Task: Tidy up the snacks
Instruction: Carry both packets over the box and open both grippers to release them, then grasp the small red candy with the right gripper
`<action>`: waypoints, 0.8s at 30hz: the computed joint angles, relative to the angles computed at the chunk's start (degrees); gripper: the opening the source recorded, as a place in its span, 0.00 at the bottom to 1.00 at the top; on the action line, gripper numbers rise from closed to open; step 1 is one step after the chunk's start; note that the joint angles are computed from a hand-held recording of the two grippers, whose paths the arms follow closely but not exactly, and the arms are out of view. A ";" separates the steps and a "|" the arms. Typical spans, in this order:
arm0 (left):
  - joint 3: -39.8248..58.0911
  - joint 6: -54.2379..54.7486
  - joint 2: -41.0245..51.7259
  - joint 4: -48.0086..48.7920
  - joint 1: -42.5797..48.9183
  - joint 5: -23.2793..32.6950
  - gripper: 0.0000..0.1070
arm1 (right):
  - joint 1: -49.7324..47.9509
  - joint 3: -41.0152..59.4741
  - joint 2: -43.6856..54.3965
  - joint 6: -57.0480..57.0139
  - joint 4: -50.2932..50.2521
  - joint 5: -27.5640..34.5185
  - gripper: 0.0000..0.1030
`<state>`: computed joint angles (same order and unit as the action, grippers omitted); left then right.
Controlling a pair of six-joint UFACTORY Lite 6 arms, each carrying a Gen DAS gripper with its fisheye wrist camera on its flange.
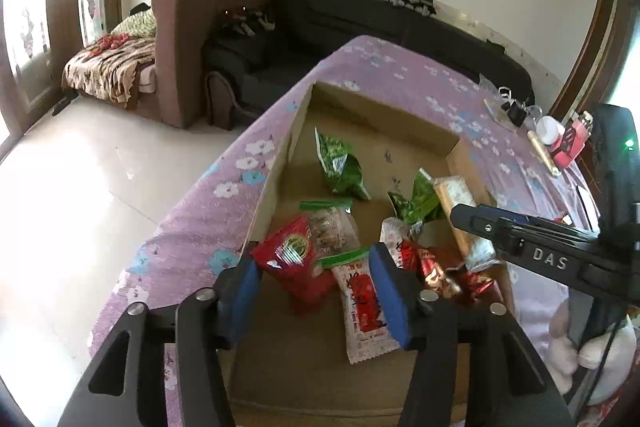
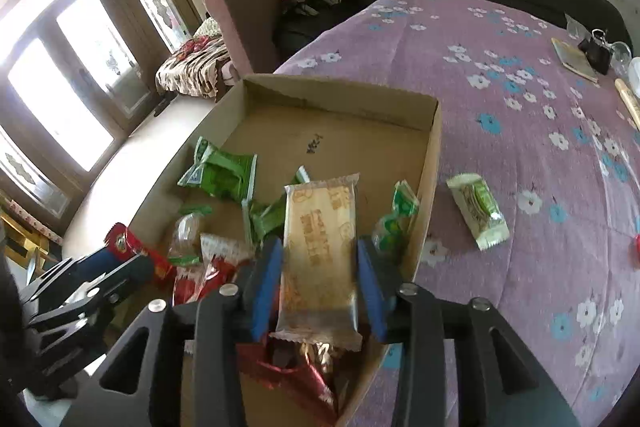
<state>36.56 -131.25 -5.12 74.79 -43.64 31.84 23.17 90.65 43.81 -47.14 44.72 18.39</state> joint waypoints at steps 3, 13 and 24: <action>0.14 0.10 -2.13 -1.21 -2.55 3.75 0.67 | -1.66 -3.15 -3.48 -6.51 6.53 0.55 0.37; 5.74 -2.28 -2.65 0.75 -10.49 7.48 0.72 | -15.61 -14.94 -15.20 -24.21 20.80 3.20 0.41; 24.83 7.66 12.31 -4.65 -17.30 11.11 0.72 | -40.39 -10.16 -9.68 -29.84 23.00 11.56 0.40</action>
